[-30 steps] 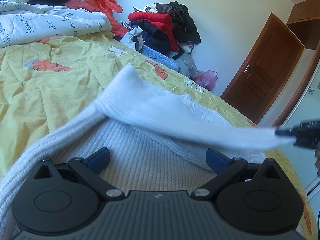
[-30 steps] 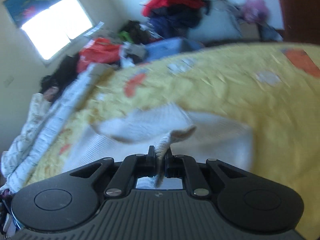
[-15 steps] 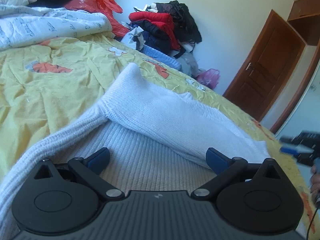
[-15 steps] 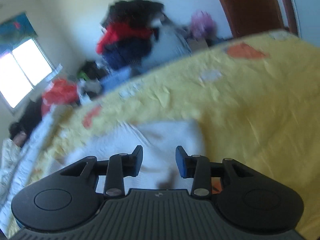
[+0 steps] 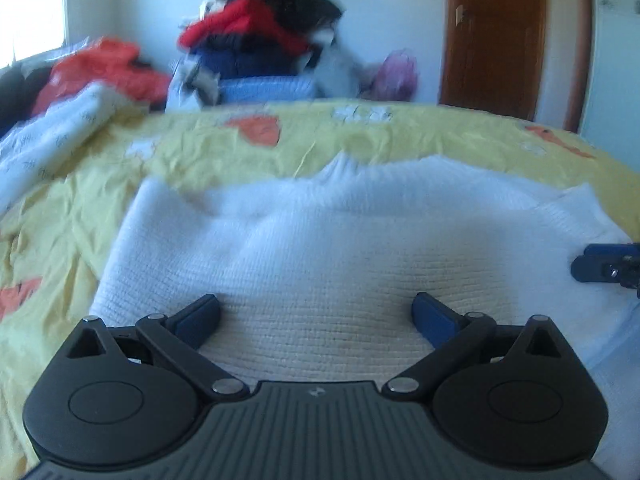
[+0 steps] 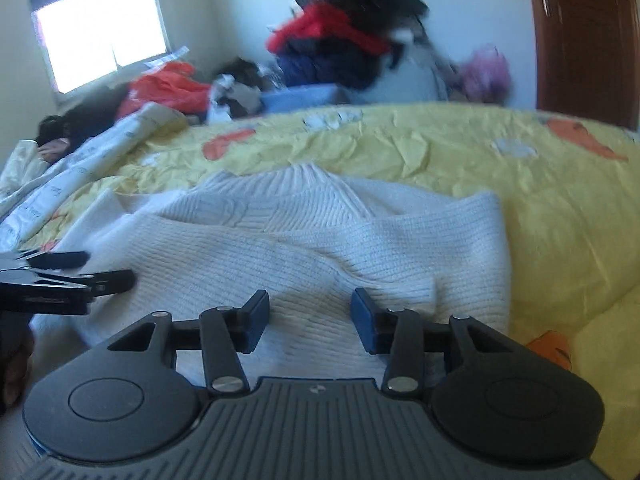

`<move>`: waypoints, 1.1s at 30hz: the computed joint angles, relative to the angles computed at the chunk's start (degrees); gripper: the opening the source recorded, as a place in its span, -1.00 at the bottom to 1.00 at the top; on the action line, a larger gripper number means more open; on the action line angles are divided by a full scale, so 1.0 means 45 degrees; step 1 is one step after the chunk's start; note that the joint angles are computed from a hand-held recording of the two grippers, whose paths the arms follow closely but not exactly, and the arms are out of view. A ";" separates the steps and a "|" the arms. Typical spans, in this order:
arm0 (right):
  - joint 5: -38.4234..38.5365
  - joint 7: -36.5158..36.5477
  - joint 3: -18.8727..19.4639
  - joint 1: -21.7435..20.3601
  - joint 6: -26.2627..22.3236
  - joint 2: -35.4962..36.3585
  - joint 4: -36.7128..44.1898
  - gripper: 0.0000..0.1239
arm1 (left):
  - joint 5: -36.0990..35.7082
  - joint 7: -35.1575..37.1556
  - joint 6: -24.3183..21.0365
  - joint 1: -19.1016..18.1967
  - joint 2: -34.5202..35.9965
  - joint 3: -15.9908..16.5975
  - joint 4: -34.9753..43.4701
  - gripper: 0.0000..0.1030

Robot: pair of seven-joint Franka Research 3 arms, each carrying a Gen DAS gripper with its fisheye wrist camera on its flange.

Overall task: Fold small clothes
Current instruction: 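Open both grippers and release the folded collar edge onto the cardigan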

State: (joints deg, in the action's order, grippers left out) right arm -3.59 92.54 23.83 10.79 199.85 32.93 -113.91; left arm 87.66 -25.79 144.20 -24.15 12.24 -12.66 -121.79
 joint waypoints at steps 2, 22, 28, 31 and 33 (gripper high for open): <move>-0.0380 0.0240 0.0439 -0.0513 0.0276 0.0206 -0.0032 -0.24 | 0.0200 -0.0286 0.0217 0.0063 -0.0052 0.0047 -0.0119 1.00; 0.7290 -0.3021 -0.4178 0.5826 0.1580 -0.2051 -0.2389 0.29 | -0.1234 0.0266 -0.1677 -0.0852 -0.0711 -0.0524 -0.0368 1.00; 0.9148 -0.4089 -0.4073 0.6376 0.1143 -0.2549 -0.2993 0.54 | -0.2639 -0.0162 -0.0248 -0.0794 -0.1510 -0.1045 -0.1646 1.00; 0.9802 -0.4444 -0.4072 0.6680 0.1157 -0.2788 -0.3310 0.64 | -0.2796 0.0354 -0.1502 -0.1249 -0.1414 -0.1358 -0.1645 1.00; 1.1561 -0.5988 -0.4943 0.7963 0.0992 -0.2785 -0.3075 0.65 | -0.3069 0.0666 -0.1582 -0.1321 -0.1403 -0.1367 -0.1627 1.00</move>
State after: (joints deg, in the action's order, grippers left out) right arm 48.44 65.59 1.58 46.62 204.32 20.40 -127.75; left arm 73.85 -22.79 137.08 -30.09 5.93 -18.81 -129.11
